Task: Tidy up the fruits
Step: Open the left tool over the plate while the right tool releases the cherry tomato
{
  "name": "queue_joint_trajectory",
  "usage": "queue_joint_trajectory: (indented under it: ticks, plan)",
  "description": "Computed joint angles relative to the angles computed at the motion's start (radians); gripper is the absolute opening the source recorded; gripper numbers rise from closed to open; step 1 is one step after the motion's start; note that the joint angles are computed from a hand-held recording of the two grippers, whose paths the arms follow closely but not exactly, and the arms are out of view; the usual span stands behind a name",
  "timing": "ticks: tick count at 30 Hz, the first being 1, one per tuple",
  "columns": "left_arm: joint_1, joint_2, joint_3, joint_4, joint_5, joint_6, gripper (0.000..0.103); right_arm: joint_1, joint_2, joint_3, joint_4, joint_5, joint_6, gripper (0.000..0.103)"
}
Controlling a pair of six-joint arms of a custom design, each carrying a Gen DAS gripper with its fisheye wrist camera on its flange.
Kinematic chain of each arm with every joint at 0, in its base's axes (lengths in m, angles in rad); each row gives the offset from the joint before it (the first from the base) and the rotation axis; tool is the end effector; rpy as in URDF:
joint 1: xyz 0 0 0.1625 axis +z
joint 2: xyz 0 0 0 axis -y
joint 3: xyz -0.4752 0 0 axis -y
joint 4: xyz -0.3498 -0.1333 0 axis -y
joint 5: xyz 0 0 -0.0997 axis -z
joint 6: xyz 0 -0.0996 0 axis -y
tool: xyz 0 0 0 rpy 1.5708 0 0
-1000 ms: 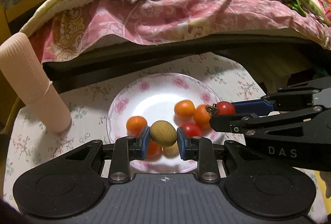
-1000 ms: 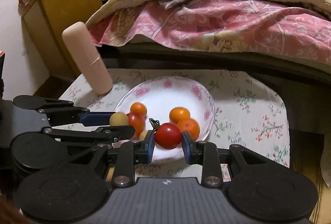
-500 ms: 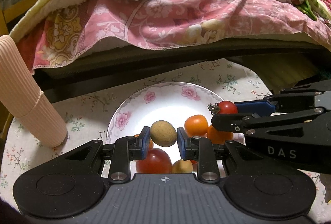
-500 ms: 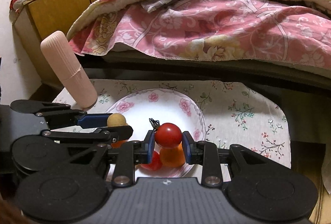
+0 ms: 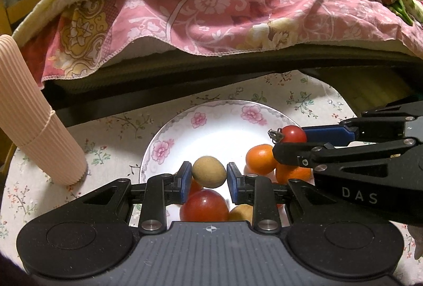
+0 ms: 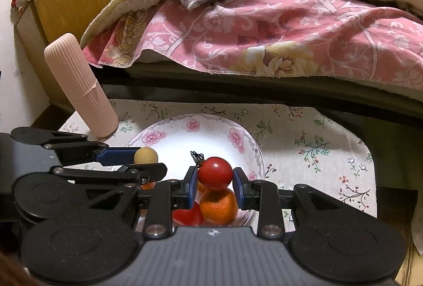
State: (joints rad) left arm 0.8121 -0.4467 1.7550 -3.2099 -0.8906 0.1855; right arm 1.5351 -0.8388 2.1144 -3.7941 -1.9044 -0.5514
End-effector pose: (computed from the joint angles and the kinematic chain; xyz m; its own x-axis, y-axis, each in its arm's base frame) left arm -0.2973 -0.5984 -0.0109 -0.5727 0.5066 -0.6445 0.7695 0.6033 -0.2095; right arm 0.0809 -0.5572 0.2074 -0.8071 -0.0504 0.5882 -0.4720 0.6536 -0.5916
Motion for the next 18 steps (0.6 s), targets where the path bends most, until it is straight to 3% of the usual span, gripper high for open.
queue_joint_trajectory:
  ticks: [18]
  plan:
    - [-0.010,-0.024,0.022,-0.017,0.021,0.006,0.048,0.001,0.003,-0.002,-0.010,0.006,-0.008,0.032]
